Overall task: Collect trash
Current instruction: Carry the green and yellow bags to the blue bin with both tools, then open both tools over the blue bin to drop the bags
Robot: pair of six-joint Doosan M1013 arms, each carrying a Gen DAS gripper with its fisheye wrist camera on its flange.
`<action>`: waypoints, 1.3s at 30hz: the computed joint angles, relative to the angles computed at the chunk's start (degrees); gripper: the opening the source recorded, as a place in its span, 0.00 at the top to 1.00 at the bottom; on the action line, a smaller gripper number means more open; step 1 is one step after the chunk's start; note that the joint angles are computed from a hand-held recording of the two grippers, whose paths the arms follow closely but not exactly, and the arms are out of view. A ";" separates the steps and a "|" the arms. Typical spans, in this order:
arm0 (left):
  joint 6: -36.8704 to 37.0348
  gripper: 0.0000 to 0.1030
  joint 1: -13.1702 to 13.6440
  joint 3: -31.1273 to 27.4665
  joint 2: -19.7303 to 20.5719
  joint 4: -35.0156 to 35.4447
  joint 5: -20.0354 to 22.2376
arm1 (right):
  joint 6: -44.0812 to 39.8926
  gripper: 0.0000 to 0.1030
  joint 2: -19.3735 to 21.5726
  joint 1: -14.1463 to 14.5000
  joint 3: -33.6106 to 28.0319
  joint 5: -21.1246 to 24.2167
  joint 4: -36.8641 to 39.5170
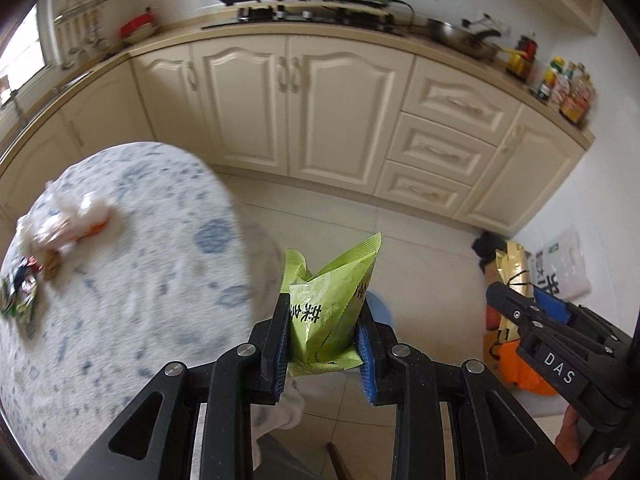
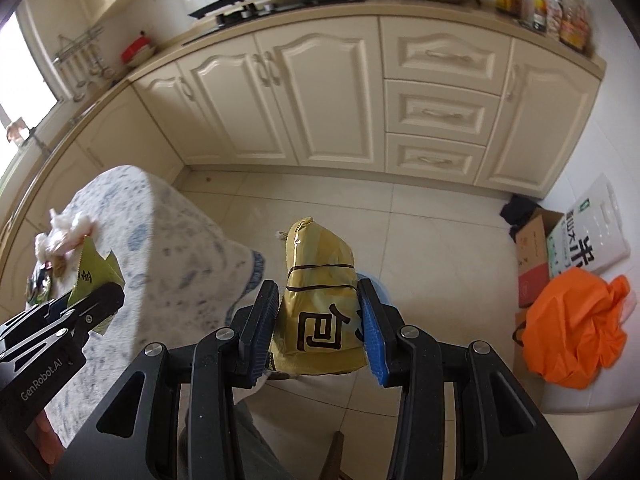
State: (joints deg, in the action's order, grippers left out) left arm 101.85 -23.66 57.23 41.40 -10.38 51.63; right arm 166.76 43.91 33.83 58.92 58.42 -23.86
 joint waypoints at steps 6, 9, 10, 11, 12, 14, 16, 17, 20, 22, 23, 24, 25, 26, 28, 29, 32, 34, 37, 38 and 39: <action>1.93 0.75 -2.00 -9.65 6.51 -0.38 5.98 | 2.23 0.61 -1.56 -1.65 3.85 0.53 0.78; 2.10 0.75 -2.52 -15.72 10.51 -0.16 9.52 | 3.13 0.61 -1.90 -2.24 5.10 0.86 1.35; 1.78 0.75 -2.66 -17.91 11.88 0.14 10.64 | 3.30 0.61 -1.94 -2.45 5.45 0.86 1.63; 1.72 0.75 -2.91 -19.88 13.12 0.63 11.48 | 3.51 0.61 -2.04 -2.63 5.91 0.74 1.94; 2.64 0.75 -3.09 -21.66 14.26 0.66 12.15 | 3.58 0.61 -2.08 -2.85 6.25 0.65 2.42; 2.76 0.75 -3.58 -24.19 15.91 1.31 12.88 | 3.53 0.61 -2.17 -3.35 6.96 0.15 3.59; 2.90 0.72 -3.95 -27.14 17.72 1.57 14.00 | 3.54 0.61 -2.25 -3.72 7.55 -0.32 4.53; 2.47 0.69 -4.14 -28.03 18.34 2.08 14.17 | 3.50 0.61 -2.20 -3.87 7.65 -0.26 4.85; 0.68 0.28 -4.55 -30.27 19.94 2.90 13.92 | 3.29 0.61 -1.95 -4.22 7.69 -0.16 5.64; 0.71 0.24 -4.63 -31.24 20.75 3.04 13.81 | 3.07 0.61 -1.68 -4.38 7.56 -0.08 6.08; 0.31 0.24 -4.77 -30.46 20.47 3.43 13.57 | 2.83 0.60 -1.50 -4.45 7.39 0.05 6.29; -0.25 0.24 -4.75 -31.41 21.11 3.75 14.33 | 2.50 0.60 -1.29 -4.57 7.17 0.18 6.69; -0.63 0.24 -4.66 -30.26 20.59 4.02 14.09 | 2.06 0.60 -1.10 -4.67 6.95 0.10 7.23; -1.30 0.24 -4.66 -30.57 20.82 4.63 14.67 | 1.53 0.60 -0.95 -4.77 6.82 -0.28 7.79; -2.48 0.24 -4.60 -31.92 21.69 5.64 15.90 | 0.55 0.60 -0.60 -4.88 6.35 -0.67 8.33; -2.82 0.24 -4.56 -32.31 21.84 5.82 16.33 | 0.09 0.60 -0.29 -4.89 5.89 -0.65 8.47; -3.88 0.24 -4.30 -33.40 22.26 5.94 17.51 | -2.09 0.60 0.91 -4.96 3.92 -0.87 9.42; -4.59 0.23 -4.00 -33.15 21.96 6.31 17.46 | -3.75 0.58 1.70 -4.98 2.47 -1.39 10.30; -5.70 0.21 -3.59 -31.32 20.81 6.85 16.33 | -4.60 0.43 2.51 -5.13 0.74 -2.00 11.61; -6.00 0.21 -3.42 -30.90 20.53 6.61 16.06 | -4.30 0.36 2.61 -5.14 0.41 -2.32 11.54; -6.13 0.20 -3.31 -30.20 20.05 6.41 15.65 | -3.79 0.33 2.67 -5.02 0.13 -2.43 10.88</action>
State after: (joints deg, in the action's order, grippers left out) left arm 95.72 -26.97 27.03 61.45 -3.97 67.28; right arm 162.98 46.59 28.81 59.05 55.99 -12.98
